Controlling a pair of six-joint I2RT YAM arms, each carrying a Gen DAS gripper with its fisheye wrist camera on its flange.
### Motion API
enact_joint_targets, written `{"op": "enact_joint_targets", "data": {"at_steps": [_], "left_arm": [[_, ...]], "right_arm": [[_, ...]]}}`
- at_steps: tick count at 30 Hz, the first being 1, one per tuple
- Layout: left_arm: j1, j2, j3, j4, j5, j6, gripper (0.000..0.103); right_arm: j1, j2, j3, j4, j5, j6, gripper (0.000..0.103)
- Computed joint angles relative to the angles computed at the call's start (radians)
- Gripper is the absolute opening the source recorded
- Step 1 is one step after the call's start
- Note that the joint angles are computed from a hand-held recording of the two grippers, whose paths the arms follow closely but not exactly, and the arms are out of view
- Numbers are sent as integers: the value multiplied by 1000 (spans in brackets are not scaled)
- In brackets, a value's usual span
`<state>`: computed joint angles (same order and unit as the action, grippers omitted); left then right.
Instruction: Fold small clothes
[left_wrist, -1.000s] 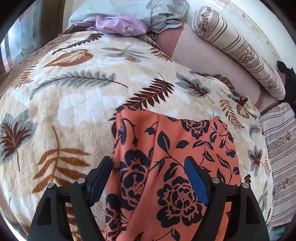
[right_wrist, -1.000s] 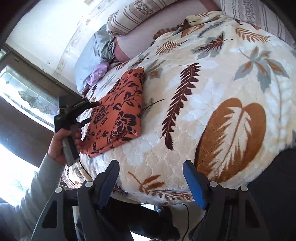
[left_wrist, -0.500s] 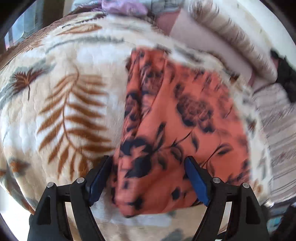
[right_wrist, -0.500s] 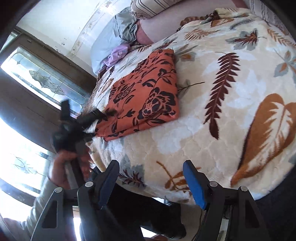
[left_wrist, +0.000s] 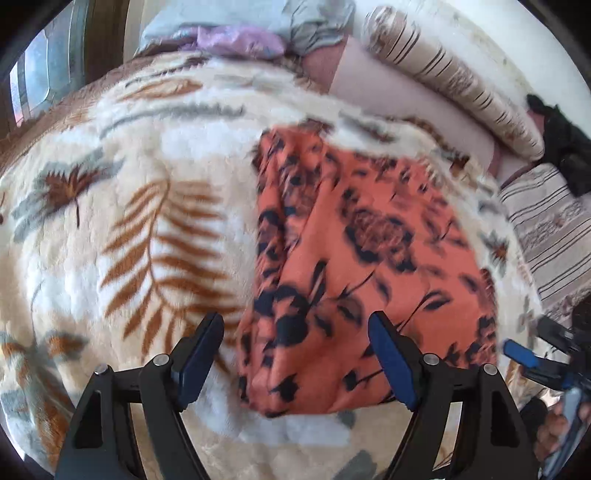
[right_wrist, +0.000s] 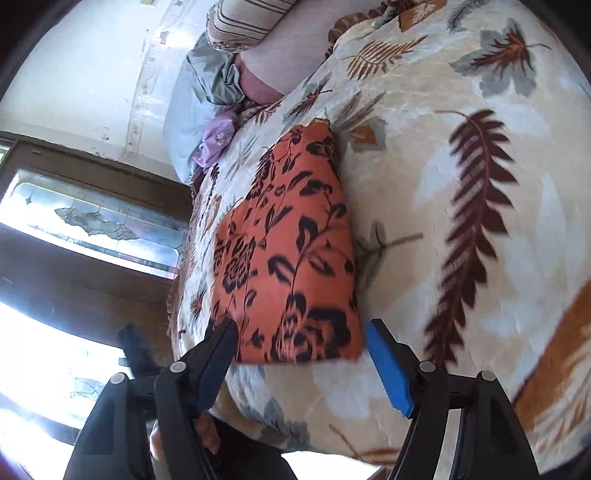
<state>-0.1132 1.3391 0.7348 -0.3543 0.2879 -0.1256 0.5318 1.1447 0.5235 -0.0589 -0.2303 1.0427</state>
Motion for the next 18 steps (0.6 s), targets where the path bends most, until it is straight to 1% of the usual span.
{"op": "enact_joint_targets", "data": {"at_steps": [1,3,5,6,7,8,9,10,11,13,15,16,17,18], "left_arm": [[3,-7,6,22,15,3,81],[-2,-3,8,66,13,7,81],[-3,68,40,72,19,28,81],[-6,124,66,71,20,37,81],[-8,166,80,61,16,50,81],[2,186,59,97,51,56,82],[27,177,23,143,94,61,82],[28,178,14,154,100,59,82],[31,174,13,152,108,67,82],[31,176,3,171,107,82,83],[36,165,-9,180,109,88,83],[35,168,-8,184,108,87,83],[35,172,-8,188,110,83,83],[37,172,-8,188,114,80,83]], "right_arm": [[-29,63,31,21,-30,-13,75],[-58,173,77,63,-57,-13,75],[-72,286,126,93,-86,-20,75],[-68,340,157,82,-93,-34,74],[-48,390,205,25,-74,-74,59],[-23,415,237,-21,-39,-98,49],[-1,408,241,-32,3,-93,47],[18,401,255,-64,37,-92,44],[41,396,275,-107,83,-96,42],[90,413,326,-191,168,-113,42],[93,418,324,-186,176,-103,42],[87,414,320,-183,167,-92,46],[79,410,324,-194,159,-85,55],[77,406,334,-218,162,-82,60]]}}
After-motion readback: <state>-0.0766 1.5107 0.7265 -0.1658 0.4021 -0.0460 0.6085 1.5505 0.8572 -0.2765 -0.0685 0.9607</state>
